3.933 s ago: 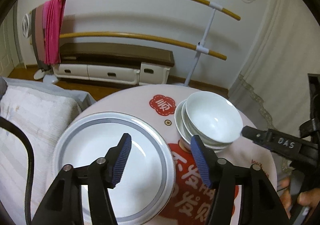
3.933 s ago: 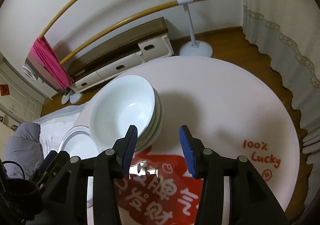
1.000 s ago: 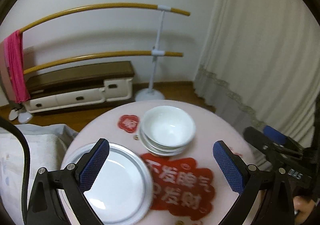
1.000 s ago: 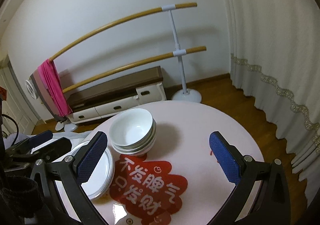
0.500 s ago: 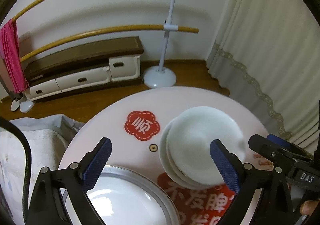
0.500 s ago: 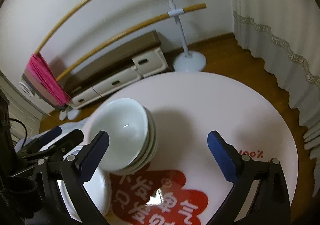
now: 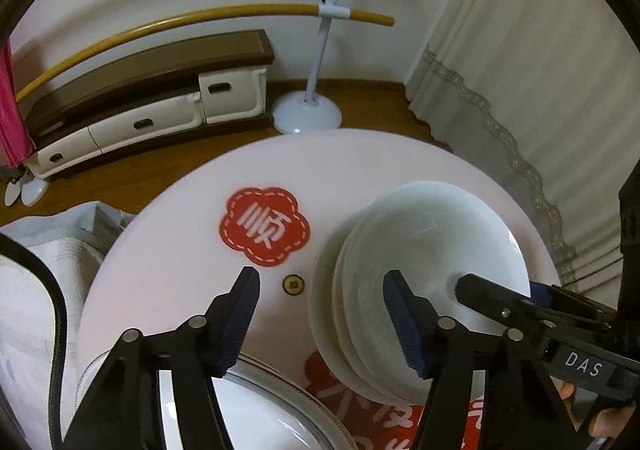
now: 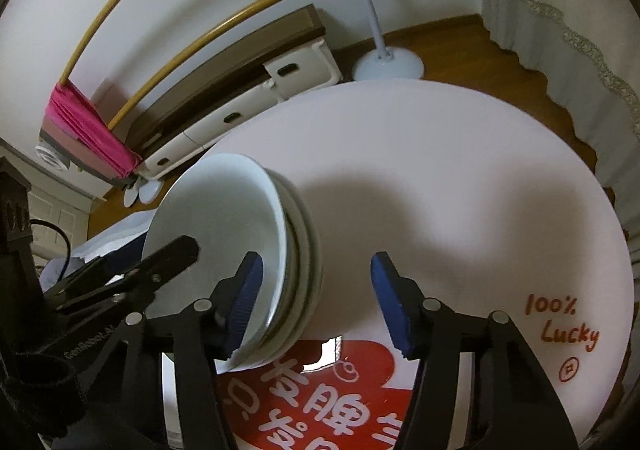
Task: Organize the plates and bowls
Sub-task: 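Close both grippers on the rims of the stacked white bowls, then carry the bowl stack with both grippers over the grey-rimmed plate stack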
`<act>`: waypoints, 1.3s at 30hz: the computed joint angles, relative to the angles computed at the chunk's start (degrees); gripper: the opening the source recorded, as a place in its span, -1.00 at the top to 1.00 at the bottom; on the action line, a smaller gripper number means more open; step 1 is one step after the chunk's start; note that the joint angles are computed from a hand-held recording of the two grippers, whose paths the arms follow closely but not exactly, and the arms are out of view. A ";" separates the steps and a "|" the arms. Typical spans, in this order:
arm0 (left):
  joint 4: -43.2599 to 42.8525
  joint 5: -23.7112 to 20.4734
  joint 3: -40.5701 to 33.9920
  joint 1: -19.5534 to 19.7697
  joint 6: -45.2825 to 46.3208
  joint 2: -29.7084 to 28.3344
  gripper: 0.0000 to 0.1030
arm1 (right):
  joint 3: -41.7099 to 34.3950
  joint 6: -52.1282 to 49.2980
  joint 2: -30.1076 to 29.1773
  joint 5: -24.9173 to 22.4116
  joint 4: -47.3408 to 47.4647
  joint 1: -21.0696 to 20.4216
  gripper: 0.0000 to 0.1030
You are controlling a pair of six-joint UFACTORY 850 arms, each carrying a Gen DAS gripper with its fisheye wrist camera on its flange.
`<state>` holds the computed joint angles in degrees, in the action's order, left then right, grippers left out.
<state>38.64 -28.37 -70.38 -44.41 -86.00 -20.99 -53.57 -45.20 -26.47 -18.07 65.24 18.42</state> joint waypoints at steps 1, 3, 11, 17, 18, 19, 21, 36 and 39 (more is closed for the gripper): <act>-0.95 0.11 -0.12 0.25 1.12 -0.03 0.05 | -0.07 0.09 -0.08 -0.22 -0.14 0.06 -0.03; -3.70 0.61 -0.42 0.55 3.78 -0.29 0.17 | -0.55 1.27 -0.39 -0.35 -1.37 0.29 0.11; -6.58 1.09 -0.41 0.86 5.53 -0.35 0.26 | -1.30 1.23 -1.18 -2.44 -0.91 0.38 0.20; -8.93 2.19 -0.72 0.94 7.66 -0.91 0.38 | -1.34 1.42 -1.03 -2.85 -1.16 0.77 0.29; -9.45 2.48 -0.69 0.96 8.11 -0.91 0.39 | -1.31 1.23 -1.02 -2.90 -0.86 0.70 0.29; -9.14 2.23 -0.80 0.84 7.92 -0.99 0.39 | -1.27 1.03 -1.02 -2.91 -0.55 0.73 0.29; -8.73 1.95 -1.02 0.81 7.66 -1.17 0.39 | -1.16 0.71 -0.93 -2.75 -0.20 0.84 0.30; -6.59 0.14 -1.31 -0.49 4.08 -0.84 0.46 | -0.77 2.51 -0.67 -2.00 -1.18 0.95 0.43; -5.63 -0.04 -1.17 -0.88 3.39 -0.63 0.47 | -0.63 2.77 -0.66 -2.13 -1.21 0.71 0.48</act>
